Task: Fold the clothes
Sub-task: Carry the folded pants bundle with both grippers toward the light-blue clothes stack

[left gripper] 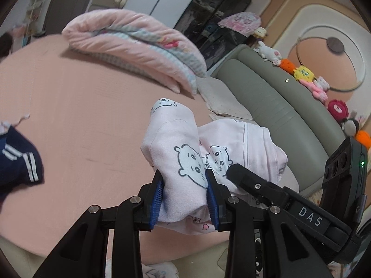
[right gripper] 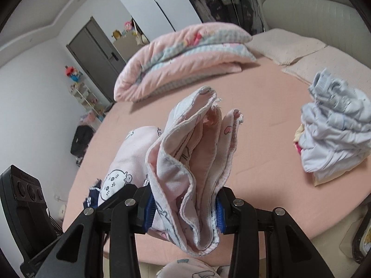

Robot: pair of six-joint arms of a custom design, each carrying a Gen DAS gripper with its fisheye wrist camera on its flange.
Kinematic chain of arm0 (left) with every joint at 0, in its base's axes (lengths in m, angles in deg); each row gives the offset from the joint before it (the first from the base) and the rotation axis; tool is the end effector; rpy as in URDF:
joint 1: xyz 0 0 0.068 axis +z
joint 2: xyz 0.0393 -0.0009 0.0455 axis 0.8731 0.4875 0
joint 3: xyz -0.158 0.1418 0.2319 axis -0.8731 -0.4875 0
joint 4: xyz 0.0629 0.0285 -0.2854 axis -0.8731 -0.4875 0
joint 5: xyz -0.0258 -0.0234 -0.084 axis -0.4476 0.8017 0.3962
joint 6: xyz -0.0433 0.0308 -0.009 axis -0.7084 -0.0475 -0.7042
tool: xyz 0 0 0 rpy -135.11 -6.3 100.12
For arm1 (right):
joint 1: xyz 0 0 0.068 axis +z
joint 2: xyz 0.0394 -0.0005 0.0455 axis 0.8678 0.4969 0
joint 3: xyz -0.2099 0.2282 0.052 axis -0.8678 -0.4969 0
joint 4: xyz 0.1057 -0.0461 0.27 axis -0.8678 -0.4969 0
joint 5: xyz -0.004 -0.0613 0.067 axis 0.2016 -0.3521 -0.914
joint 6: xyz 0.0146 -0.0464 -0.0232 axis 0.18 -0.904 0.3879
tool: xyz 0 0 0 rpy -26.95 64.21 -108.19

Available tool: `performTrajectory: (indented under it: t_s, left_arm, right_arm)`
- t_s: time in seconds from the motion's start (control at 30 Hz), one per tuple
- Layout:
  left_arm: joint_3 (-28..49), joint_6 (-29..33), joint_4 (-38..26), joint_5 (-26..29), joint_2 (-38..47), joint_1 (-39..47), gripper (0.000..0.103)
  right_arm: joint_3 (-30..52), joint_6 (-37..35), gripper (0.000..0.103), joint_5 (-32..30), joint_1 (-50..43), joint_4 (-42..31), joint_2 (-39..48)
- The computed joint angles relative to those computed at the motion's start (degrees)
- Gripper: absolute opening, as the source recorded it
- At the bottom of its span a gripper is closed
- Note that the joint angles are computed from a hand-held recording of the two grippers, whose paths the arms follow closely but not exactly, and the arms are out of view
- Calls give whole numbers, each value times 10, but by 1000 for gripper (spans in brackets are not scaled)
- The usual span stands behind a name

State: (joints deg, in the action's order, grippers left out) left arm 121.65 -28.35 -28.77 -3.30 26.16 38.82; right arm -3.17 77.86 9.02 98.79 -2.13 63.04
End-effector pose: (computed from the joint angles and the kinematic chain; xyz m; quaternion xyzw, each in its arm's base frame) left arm 0.2664 -0.1306 0.3687 0.2578 0.8516 -0.3617 0.2783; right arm 0.2359 0.1683 0.3566 0.2383 0.8704 0.1439 0.4062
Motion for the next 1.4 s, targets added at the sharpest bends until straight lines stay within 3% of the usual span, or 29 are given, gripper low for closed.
performTrajectory:
  t_s: [0.23, 0.77, 1.13, 1.4]
  left_arm:
    - [60, -26, 0, -11, 20, -52, 31]
    - [167, -77, 19, -54, 98, -195, 31]
    - [242, -102, 21, -85, 172, -292, 31]
    - [321, -107, 15, -88, 247, -343, 31]
  right_arm:
    - [2, -23, 40, 30, -14, -23, -51]
    - [11, -96, 40, 10, -127, -99, -158]
    - [11, -169, 40, -64, -274, -141, -213]
    - [3, -265, 40, -212, -480, -140, -238]
